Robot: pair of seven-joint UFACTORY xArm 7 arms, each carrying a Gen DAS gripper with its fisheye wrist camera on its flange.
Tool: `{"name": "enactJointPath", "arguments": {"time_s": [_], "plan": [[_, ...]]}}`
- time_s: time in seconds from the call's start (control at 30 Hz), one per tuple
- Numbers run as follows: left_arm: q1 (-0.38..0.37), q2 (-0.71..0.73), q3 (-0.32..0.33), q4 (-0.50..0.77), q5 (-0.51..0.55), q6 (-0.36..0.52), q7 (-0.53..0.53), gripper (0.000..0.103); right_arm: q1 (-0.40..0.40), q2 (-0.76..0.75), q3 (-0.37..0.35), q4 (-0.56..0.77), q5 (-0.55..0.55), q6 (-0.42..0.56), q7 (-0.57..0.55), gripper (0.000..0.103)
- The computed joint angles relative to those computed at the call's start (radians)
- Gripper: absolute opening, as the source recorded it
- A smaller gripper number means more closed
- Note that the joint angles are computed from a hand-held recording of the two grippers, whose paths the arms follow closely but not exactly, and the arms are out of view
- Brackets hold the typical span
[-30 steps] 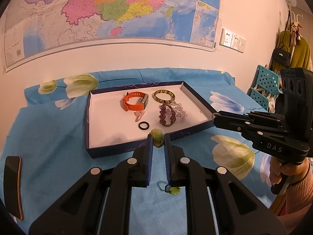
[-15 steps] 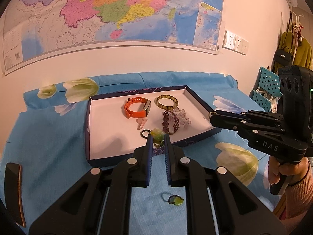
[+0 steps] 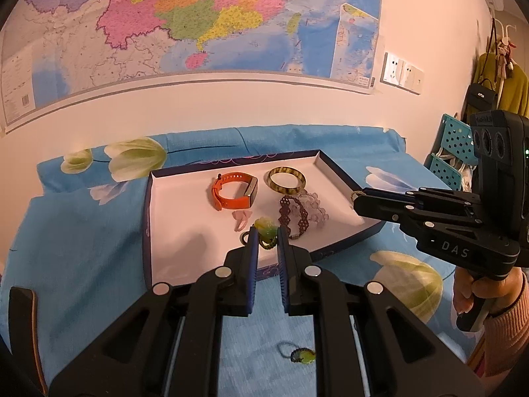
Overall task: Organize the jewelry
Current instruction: 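Carry the flower clip and green-stone ring over the box lid with both grippers, then lower the clip and ring into the box lid and open both grippers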
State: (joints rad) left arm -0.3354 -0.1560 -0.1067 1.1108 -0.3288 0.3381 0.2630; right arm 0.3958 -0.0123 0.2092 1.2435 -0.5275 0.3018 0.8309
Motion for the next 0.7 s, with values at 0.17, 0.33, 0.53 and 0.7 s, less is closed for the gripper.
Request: {"name": "enactJointPath", "arguments": {"time_s": [0.17,0.33,0.53,0.7], "plan": [[0.005,0.016,-0.006,0.014,0.019,-0.002,-0.017,0.012,0.001,0.022,-0.008,0.021,0.006,0.003,-0.007,0.008],[0.013,0.038,-0.012,0.035,0.041,0.003,-0.036,0.012,0.011,0.044,-0.019,0.043,0.005,0.012,-0.016,0.008],[0.020,0.061,-0.019,0.057,0.060,0.006,-0.054,0.012,0.021,0.064,-0.031,0.068,0.023,0.022,-0.045,0.008],[0.026,0.083,-0.024,0.078,0.080,0.009,-0.072,0.012,0.026,0.082,-0.041,0.086,0.038,0.034,-0.063,0.008]]}}
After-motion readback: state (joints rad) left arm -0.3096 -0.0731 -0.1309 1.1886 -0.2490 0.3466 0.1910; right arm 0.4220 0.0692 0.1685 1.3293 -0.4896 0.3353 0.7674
